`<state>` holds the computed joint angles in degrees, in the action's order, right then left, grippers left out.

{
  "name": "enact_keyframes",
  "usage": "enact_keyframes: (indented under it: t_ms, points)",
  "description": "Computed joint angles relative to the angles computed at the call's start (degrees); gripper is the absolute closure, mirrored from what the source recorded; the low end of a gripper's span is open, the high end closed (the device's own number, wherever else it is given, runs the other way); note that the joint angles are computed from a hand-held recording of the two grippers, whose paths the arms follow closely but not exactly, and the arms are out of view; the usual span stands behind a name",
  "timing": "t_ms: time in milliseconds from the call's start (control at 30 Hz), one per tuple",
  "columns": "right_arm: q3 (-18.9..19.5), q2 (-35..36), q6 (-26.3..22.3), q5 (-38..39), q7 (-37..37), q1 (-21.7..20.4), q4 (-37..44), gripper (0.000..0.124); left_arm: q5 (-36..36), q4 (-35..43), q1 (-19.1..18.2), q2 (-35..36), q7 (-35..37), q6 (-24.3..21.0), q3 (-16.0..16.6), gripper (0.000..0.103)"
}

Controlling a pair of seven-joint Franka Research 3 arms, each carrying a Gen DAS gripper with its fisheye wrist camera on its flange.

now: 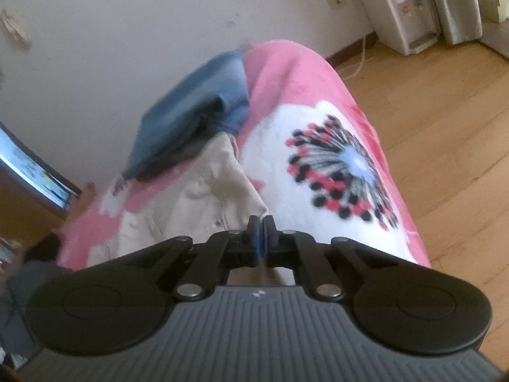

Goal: Fold clothes
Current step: 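Lift the folded trousers with the left gripper while the right gripper folds them toward the blue garment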

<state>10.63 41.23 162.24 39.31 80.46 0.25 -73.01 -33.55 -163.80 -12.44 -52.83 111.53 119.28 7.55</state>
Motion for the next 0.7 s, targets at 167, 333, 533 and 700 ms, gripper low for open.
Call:
enact_keyframes:
  t_ms: [167,333,533,700]
  points:
    - [-8.0,3.1,4.7,-5.8,13.0,5.1,2.5,0.124,1.7,0.5,0.6,-0.5,-1.5,-0.9,-0.9,0.08]
    - [2.6,5.9,1.9,-1.7,7.9,-2.4,6.4,0.113,3.4,0.7,1.5,-1.2,-3.5,-2.1,-0.9,0.08]
    - [-3.4,10.8,-8.5,-9.5,11.9,2.0,18.0,0.094,4.4,-0.1,1.6,-3.3,-5.8,-2.0,-1.5,0.08]
    - [-3.9,12.9,-12.9,-12.0,11.7,2.6,23.2,0.124,5.8,-0.8,1.9,-5.6,-8.3,-2.7,-1.4,0.08]
